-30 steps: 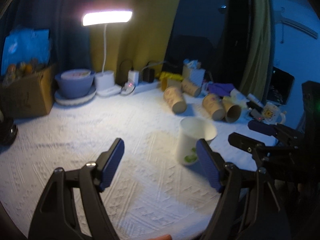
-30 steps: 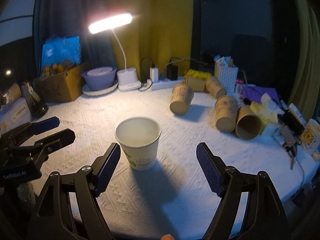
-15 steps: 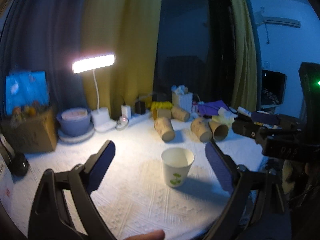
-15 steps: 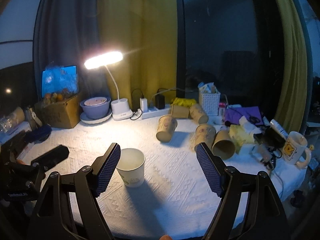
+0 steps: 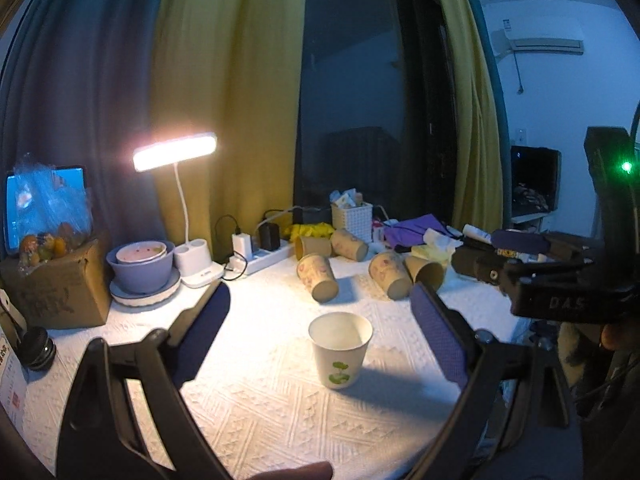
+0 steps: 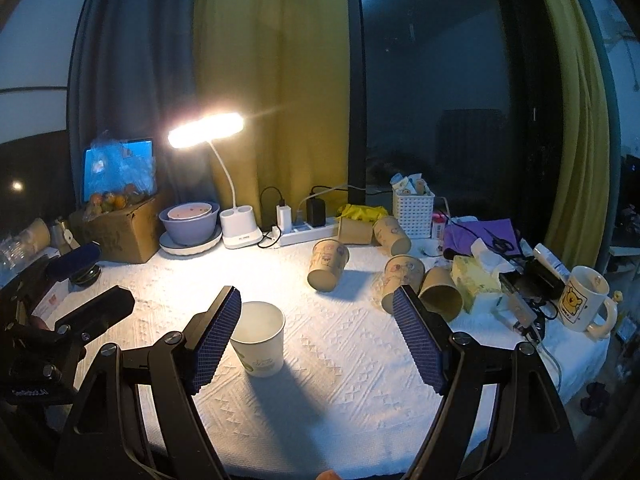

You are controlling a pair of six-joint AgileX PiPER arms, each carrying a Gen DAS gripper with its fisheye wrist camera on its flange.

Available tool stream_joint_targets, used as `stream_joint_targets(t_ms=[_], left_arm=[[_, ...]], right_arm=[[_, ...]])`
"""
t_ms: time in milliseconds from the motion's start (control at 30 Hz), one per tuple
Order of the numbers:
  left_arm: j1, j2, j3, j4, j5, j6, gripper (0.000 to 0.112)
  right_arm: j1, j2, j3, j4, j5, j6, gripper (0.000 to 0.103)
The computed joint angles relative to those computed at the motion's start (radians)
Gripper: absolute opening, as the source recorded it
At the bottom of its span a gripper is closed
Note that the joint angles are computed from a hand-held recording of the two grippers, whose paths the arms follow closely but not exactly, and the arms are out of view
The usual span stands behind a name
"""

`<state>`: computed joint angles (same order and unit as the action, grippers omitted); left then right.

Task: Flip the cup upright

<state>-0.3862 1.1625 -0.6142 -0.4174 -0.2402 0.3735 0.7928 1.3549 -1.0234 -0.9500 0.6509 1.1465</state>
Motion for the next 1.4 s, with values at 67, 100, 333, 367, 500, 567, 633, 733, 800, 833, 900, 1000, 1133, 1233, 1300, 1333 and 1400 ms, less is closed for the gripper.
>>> stream_joint_targets(t_ms=[67,100,333,367,500,567,633,733,800,833,900,1000,1133,1233,1300,1333,1400], left_arm=[[0.010,0.003,0.004,0.040,-0.001,-0.041,0.093],[0.009,0.001,0.007,0.041,-0.002,-0.044,0.093],[0.014,-0.001,0.021,0.083,-0.002,-0.097,0.093],[0.015,-0.001,0.023,0.092,-0.003,-0.108,0.093],[0.023,0.003,0.020,0.123,0.000,-0.134,0.093],[0.022,0.003,0.021,0.121,0.000,-0.132,0.093],[0.023,0.005,0.021,0.148,0.004,-0.155,0.093],[0.017,0.006,0.024,0.154,0.004,-0.155,0.093],[0.013,0.009,0.025,0.157,-0.001,-0.155,0.093],[0.013,0.010,0.025,0.161,-0.001,-0.160,0.093],[0.011,0.014,0.024,0.153,-0.003,-0.156,0.093],[0.011,0.015,0.026,0.145,-0.004,-0.154,0.093],[0.015,0.013,0.028,0.163,-0.004,-0.173,0.093],[0.019,0.012,0.029,0.177,-0.004,-0.188,0.093],[0.018,0.010,0.031,0.172,-0.005,-0.186,0.093],[0.020,0.010,0.031,0.178,-0.004,-0.193,0.093],[0.020,0.009,0.032,0.185,-0.005,-0.200,0.093]], right_arm=[[0.007,0.003,0.000,-0.006,-0.003,0.004,0.081],[0.008,0.004,0.001,-0.007,-0.004,0.005,0.081],[0.003,0.023,-0.005,0.020,-0.017,-0.017,0.081],[0.002,0.026,-0.007,0.024,-0.018,-0.020,0.081],[0.001,0.028,-0.009,0.029,-0.020,-0.024,0.081],[-0.002,0.032,-0.009,0.032,-0.025,-0.026,0.081],[-0.006,0.036,-0.009,0.040,-0.030,-0.032,0.081],[-0.009,0.040,-0.009,0.048,-0.033,-0.034,0.081],[-0.012,0.041,-0.009,0.054,-0.036,-0.038,0.081],[-0.012,0.042,-0.008,0.055,-0.037,-0.039,0.081],[-0.014,0.044,-0.009,0.057,-0.039,-0.041,0.081],[-0.016,0.048,-0.011,0.066,-0.042,-0.047,0.081],[-0.015,0.055,-0.016,0.070,-0.042,-0.050,0.081],[-0.014,0.057,-0.017,0.070,-0.043,-0.050,0.081],[-0.013,0.057,-0.017,0.070,-0.042,-0.049,0.081],[-0.015,0.058,-0.017,0.072,-0.044,-0.052,0.081],[-0.014,0.060,-0.019,0.072,-0.045,-0.052,0.081]])
